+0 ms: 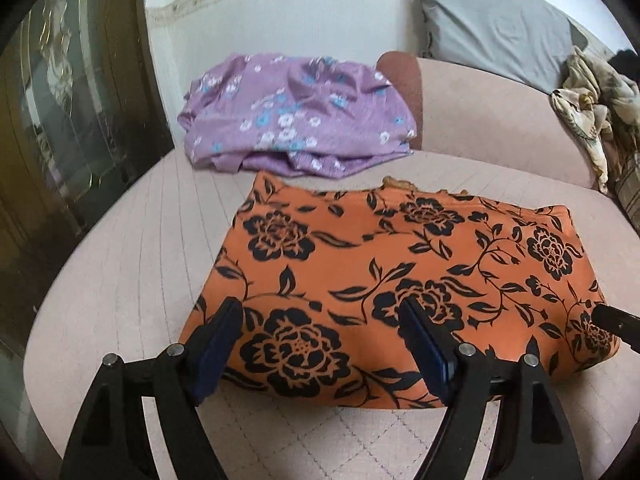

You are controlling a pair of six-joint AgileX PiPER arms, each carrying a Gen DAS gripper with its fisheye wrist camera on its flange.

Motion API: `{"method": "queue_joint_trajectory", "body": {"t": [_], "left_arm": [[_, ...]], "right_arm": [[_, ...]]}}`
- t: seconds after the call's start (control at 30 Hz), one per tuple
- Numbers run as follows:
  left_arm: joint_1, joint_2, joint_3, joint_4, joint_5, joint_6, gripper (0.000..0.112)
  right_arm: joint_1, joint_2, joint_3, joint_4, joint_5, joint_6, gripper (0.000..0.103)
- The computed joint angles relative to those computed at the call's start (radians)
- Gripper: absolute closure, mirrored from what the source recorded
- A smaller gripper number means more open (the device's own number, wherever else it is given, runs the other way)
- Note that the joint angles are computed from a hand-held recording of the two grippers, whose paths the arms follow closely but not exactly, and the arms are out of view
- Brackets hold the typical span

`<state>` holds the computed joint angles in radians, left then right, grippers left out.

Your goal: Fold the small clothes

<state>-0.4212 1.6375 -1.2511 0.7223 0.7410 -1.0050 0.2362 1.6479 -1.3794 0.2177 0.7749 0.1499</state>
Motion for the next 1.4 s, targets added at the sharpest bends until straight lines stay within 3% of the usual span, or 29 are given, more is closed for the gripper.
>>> {"method": "queue_joint_trajectory", "body": {"t": [0.3, 0.6, 0.73, 0.83, 1.1, 1.17, 1.27, 1.4], "left_arm": [[-0.002, 0.023, -0.029, 0.018, 0.004, 0.013, 0.032], [-0.011, 0.033, -0.022, 0.015, 0.012, 0.034, 0.032], [0.051, 0.113, -0.072, -0.219, 0.033, 0.238, 0.032], [0.093, 0.158, -0.070, -0.327, 0.021, 0.306, 0.030], [0.027, 0.054, 0.026, -0.144, -0.048, 0.134, 0.030], [0.017, 0.063, 0.024, -0.132, -0.044, 0.127, 0.029], [0.023, 0.157, -0.048, -0.182, 0.049, 0.186, 0.029], [0.035, 0.132, -0.038, -0.205, 0.011, 0.183, 0.029]], "right_arm": [[0.012, 0.071, -0.040, -0.008, -0.022, 0.025, 0.054], [0.030, 0.132, -0.087, -0.007, 0.010, 0.022, 0.054], [0.043, 0.188, -0.125, -0.052, 0.077, 0.061, 0.054], [0.040, 0.185, -0.111, -0.046, 0.069, 0.057, 0.054], [-0.026, 0.057, 0.012, 0.035, -0.034, 0.023, 0.054], [-0.035, 0.064, 0.005, 0.023, -0.018, 0.051, 0.054], [-0.058, 0.136, -0.036, 0.016, 0.077, 0.084, 0.051], [-0.054, 0.117, -0.029, 0.022, 0.073, 0.055, 0.049]]}}
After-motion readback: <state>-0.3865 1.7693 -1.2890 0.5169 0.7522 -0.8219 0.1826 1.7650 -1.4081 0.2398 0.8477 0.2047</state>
